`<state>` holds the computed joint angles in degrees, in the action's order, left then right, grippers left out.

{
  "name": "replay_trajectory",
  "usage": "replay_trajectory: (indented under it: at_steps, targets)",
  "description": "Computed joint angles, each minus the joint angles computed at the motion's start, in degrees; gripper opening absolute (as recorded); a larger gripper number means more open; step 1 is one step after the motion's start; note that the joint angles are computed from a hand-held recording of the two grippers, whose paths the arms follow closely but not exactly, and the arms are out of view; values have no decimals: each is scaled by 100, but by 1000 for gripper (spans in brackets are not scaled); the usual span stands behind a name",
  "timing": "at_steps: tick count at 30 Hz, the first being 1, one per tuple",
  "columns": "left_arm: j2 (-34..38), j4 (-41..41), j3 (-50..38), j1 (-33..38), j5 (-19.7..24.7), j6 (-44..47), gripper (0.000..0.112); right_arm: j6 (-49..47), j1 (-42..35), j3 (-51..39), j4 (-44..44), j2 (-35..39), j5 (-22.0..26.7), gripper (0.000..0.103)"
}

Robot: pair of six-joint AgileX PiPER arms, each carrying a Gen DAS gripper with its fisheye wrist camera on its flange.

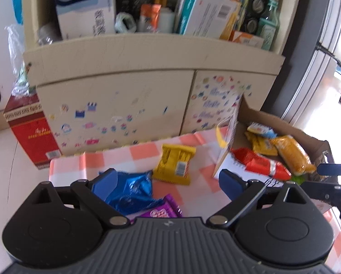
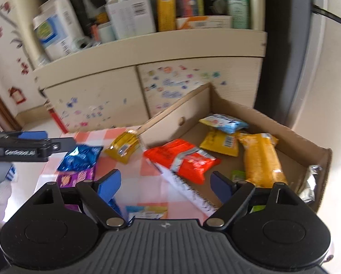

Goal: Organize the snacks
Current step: 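Withdraw both open tools from the box back over the snack pile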

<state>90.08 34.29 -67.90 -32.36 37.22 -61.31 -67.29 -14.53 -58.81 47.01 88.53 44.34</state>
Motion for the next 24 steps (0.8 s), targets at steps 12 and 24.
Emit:
replay_trajectory:
  at_steps: [12, 24]
  targets:
    - [-29, -467, 593, 287, -139, 432, 95, -421, 642, 581, -199, -85, -30, 90]
    - [222, -1304, 821, 599, -621, 489, 95, -394, 1340, 1101, -509, 155, -537, 90]
